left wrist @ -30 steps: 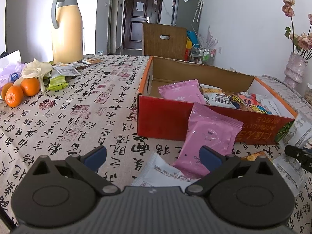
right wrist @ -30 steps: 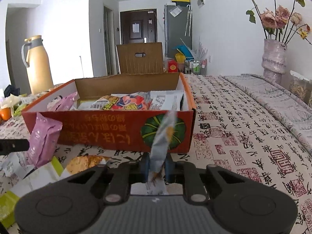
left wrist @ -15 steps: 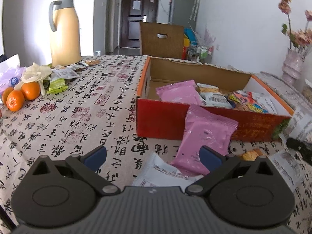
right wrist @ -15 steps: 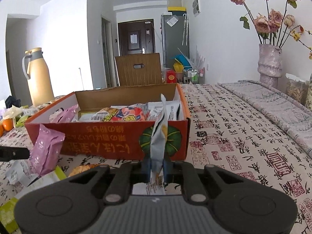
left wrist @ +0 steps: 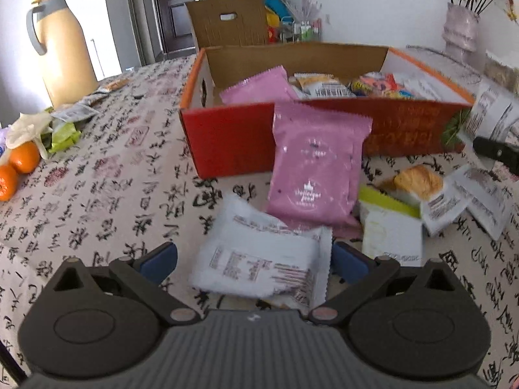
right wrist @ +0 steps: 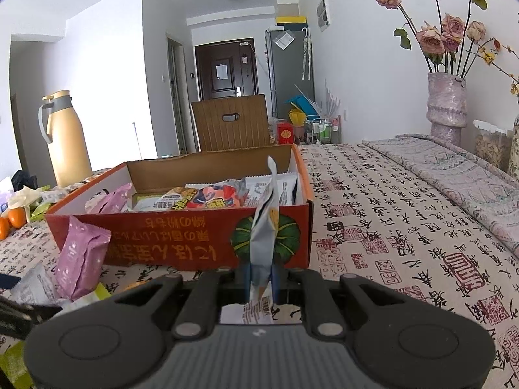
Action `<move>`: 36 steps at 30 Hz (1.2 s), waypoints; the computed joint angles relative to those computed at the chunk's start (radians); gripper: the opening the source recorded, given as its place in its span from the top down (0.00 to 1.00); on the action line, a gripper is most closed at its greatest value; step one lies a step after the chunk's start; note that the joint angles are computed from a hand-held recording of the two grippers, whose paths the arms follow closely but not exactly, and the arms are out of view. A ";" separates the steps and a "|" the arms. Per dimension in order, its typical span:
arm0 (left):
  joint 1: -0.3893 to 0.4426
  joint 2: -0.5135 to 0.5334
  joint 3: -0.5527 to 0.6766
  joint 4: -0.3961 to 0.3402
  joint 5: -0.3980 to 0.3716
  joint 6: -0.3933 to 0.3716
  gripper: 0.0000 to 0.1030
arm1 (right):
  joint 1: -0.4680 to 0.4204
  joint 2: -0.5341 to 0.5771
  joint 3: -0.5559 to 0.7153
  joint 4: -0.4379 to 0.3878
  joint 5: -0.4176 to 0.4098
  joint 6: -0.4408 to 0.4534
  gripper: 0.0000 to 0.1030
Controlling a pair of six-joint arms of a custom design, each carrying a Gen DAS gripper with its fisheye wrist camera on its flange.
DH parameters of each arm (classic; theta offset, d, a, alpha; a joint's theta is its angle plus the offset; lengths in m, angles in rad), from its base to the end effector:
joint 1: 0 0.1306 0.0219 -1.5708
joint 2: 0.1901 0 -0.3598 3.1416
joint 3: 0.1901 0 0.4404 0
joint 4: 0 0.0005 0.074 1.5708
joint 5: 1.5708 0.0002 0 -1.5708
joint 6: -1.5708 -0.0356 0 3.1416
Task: Organize snacks
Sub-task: 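Grasp another white paper packet with the right tool, then grasp serrated-edge white packet with left tool while right tool holds its packet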
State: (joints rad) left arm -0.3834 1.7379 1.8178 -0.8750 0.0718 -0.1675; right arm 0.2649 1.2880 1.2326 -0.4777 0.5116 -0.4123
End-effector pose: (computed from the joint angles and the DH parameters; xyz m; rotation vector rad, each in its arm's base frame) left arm 0.6139 -0.2509 0.4245 0.6784 2.2723 -0.1891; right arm 0.5053 0.1185 0.4109 0.4473 1.9819 -0.1146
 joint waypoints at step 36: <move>0.009 -0.087 -0.111 0.085 0.081 0.073 0.66 | 0.004 -0.014 -0.021 0.041 0.000 0.011 0.89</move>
